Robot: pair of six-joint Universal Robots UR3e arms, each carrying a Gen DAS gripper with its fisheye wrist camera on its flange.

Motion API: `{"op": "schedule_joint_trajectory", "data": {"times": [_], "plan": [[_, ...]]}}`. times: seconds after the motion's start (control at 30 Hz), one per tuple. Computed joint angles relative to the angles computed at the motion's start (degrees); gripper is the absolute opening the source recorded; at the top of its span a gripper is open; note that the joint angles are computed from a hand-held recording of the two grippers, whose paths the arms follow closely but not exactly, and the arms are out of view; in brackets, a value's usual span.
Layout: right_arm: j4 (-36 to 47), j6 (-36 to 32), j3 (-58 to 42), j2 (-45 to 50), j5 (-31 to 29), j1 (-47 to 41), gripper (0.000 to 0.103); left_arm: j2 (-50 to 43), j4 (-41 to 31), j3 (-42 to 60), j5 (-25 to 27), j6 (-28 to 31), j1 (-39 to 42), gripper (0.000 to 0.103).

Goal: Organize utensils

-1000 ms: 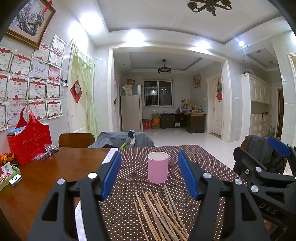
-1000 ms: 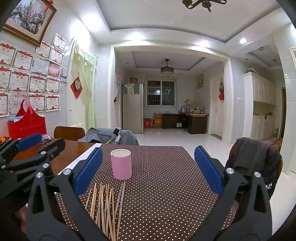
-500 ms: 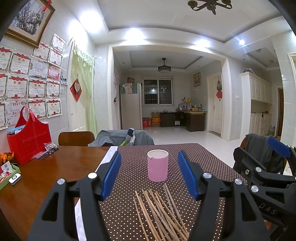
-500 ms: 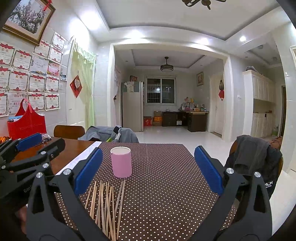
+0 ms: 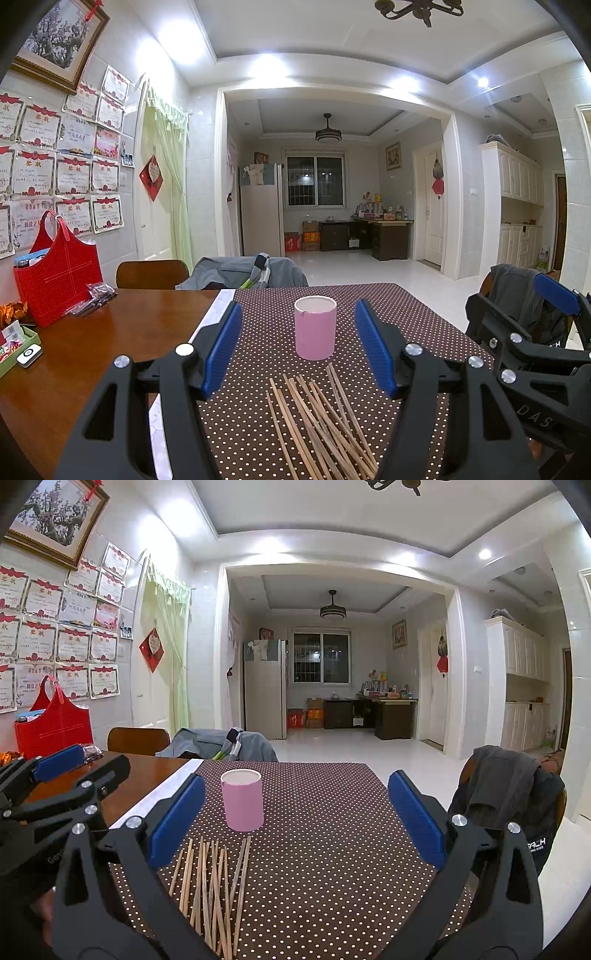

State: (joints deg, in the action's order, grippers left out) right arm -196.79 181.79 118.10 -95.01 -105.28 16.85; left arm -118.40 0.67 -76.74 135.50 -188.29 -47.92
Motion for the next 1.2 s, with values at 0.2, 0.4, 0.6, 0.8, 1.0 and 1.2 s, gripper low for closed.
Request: {"op": "schedule_joint_trajectory", "data": {"times": [0.2,0.4,0.6,0.8,1.0,1.2], "plan": [[1.39,1.61,-0.83,0.80,-0.97,0.79,0.097,-0.14,0.19,-0.20,-0.19,0.28,0.07,0.063],[2.85,2.24,-1.33,0.37,-0.63,0.54,0.097,-0.30,0.08,-0.06,-0.48,0.41,0.37,0.063],[4.17,2.32,-1.68,0.63,0.47,0.26,0.097,-0.29,-1.64,0.19,-0.94,0.05,1.13,0.063],[11.21,3.92,-3.18,0.71,11.58,-5.26,0.097,1.07,-9.24,0.23,-4.20,-2.50,4.10,0.063],[22.85,4.54,-9.46,4.71,18.71,-9.47,0.097,4.80,-26.91,-0.02,-17.30,-9.85,13.01,0.063],[35.50,1.85,-17.47,10.44,24.42,-12.40,0.097,5.68,-43.19,1.04,-35.78,-14.13,25.03,0.063]]}}
